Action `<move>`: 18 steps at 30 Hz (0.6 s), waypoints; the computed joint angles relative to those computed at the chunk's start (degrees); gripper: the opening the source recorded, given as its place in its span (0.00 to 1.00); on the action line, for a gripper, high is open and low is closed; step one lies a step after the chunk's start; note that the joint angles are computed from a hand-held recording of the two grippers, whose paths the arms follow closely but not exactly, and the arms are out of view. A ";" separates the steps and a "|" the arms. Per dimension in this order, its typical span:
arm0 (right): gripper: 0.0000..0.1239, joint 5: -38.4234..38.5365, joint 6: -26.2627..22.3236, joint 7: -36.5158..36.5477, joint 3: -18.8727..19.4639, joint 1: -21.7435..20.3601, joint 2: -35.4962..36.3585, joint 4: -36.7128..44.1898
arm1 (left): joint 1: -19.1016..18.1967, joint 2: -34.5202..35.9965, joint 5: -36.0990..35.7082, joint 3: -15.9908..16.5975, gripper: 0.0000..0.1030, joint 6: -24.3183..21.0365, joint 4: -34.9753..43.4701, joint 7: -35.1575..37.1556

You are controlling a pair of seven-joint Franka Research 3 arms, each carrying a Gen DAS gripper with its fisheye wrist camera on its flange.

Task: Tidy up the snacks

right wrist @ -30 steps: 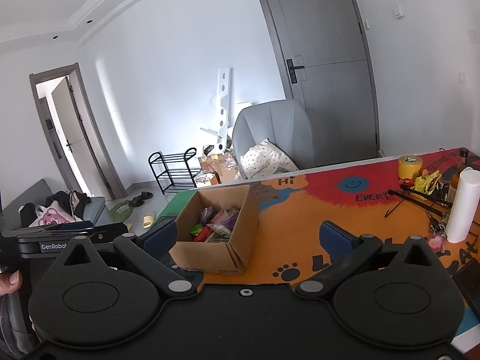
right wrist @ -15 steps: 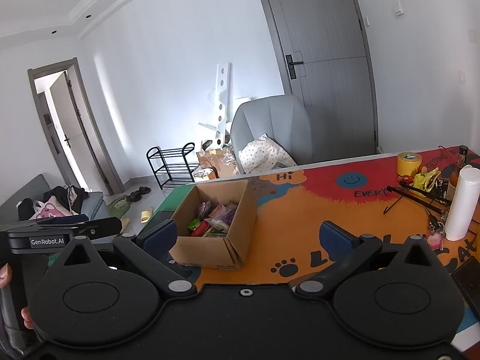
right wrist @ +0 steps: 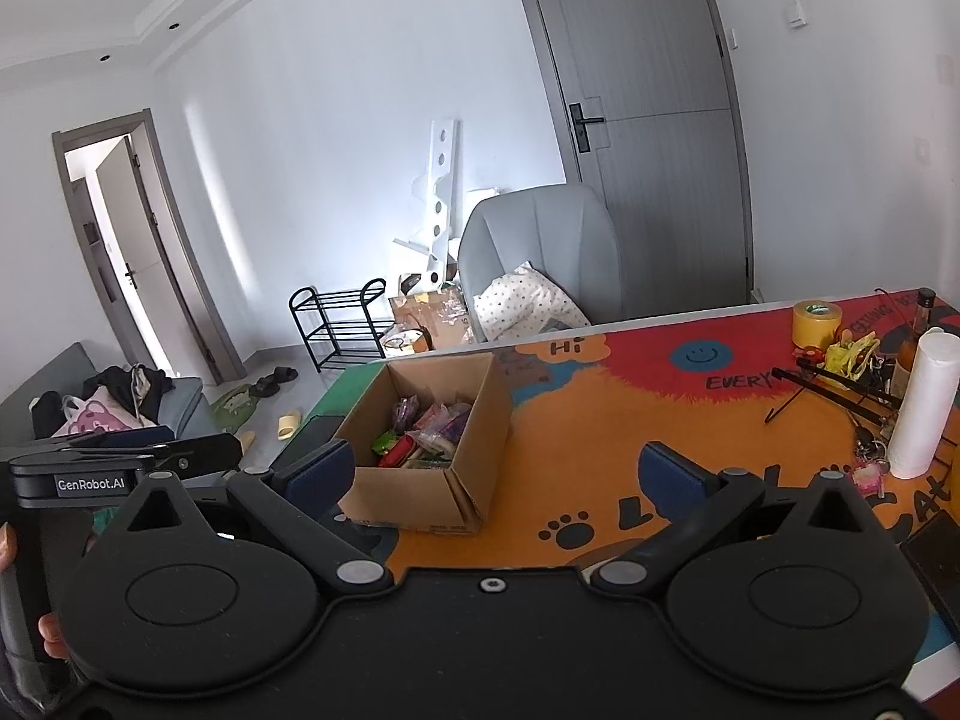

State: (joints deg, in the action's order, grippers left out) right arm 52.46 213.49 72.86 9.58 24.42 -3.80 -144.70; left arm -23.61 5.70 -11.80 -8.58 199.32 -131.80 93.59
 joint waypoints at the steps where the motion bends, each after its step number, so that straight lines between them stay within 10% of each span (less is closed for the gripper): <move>1: 0.83 0.51 -0.03 -0.37 0.10 0.03 0.02 0.12 | -0.24 0.01 -0.38 0.16 1.00 0.03 0.01 0.45; 18: 0.83 0.79 -0.32 -0.65 0.02 0.00 -0.01 0.18 | -0.79 -0.27 -3.11 0.22 1.00 0.09 -0.22 2.60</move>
